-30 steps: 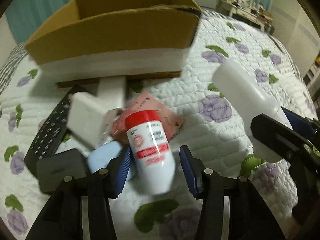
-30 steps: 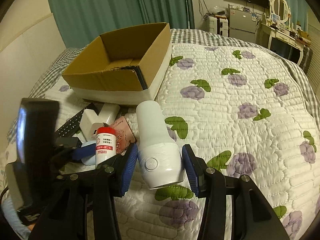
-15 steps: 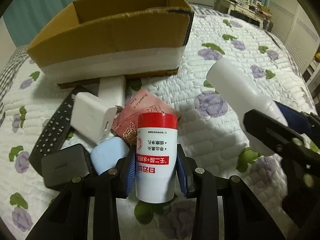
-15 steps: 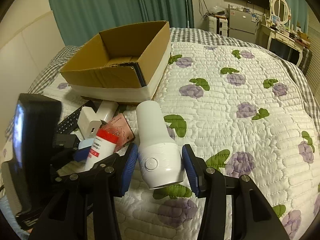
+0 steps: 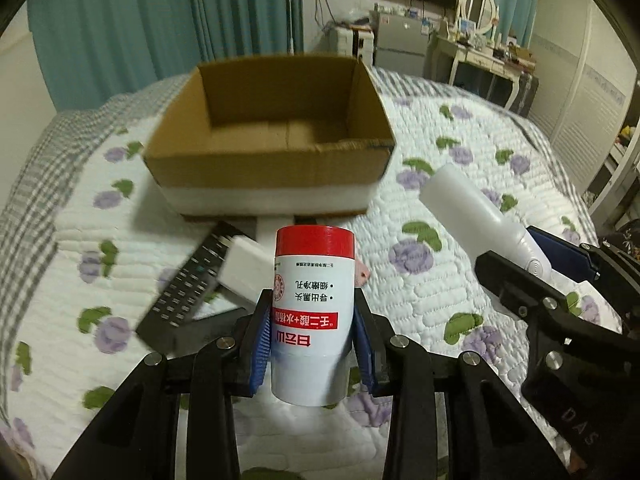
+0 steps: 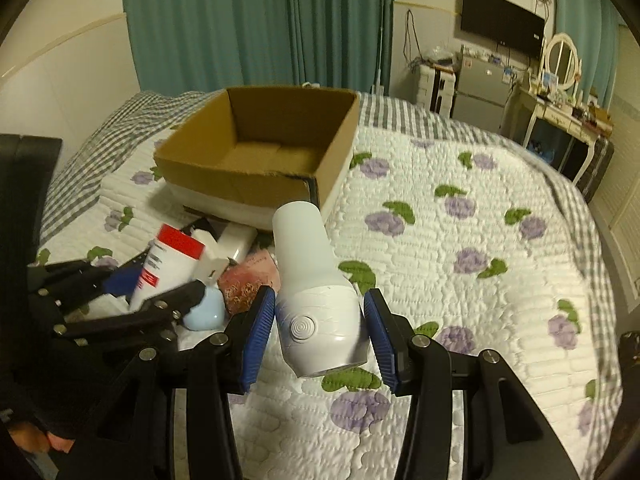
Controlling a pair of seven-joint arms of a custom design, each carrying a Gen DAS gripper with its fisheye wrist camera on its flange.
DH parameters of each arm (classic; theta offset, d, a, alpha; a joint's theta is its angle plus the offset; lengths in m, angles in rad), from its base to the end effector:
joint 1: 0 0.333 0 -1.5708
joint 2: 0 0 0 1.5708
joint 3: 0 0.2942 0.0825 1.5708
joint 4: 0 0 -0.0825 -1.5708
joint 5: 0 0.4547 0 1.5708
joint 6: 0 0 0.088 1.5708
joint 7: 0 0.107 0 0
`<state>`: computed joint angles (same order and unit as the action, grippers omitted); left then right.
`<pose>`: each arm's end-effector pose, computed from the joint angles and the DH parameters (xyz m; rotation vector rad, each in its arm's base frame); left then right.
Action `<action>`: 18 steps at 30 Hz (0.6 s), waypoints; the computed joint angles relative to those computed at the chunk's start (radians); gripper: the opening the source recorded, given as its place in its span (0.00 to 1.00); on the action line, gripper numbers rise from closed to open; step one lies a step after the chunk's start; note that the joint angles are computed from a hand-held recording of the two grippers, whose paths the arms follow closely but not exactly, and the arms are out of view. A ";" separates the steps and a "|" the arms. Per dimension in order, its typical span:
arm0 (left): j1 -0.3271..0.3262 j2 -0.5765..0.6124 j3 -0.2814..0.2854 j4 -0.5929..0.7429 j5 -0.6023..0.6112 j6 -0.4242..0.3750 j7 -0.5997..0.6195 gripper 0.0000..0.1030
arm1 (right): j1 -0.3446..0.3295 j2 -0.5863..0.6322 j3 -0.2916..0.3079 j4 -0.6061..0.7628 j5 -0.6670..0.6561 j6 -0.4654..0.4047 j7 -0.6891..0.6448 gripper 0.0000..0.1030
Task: Organize rigid objects
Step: 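Carry both bottles into the cardboard box and open both tools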
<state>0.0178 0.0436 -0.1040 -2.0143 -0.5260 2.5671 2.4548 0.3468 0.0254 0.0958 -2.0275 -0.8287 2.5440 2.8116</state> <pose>0.6619 -0.0488 0.4311 -1.2759 2.4109 -0.7779 0.5901 0.2896 0.4309 -1.5945 1.9768 -0.7845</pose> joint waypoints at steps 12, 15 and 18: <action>0.019 0.087 0.003 0.181 -0.011 0.037 0.035 0.35 | 0.014 0.056 -0.004 0.170 -0.067 -0.081 -0.108 0.45; 0.016 0.152 -0.004 0.274 0.009 0.043 0.017 0.35 | 0.012 0.103 -0.020 0.241 -0.071 -0.071 -0.144 0.45; 0.010 0.233 -0.013 0.382 0.032 0.038 -0.002 0.35 | 0.011 0.159 -0.040 0.321 -0.070 -0.061 -0.180 0.45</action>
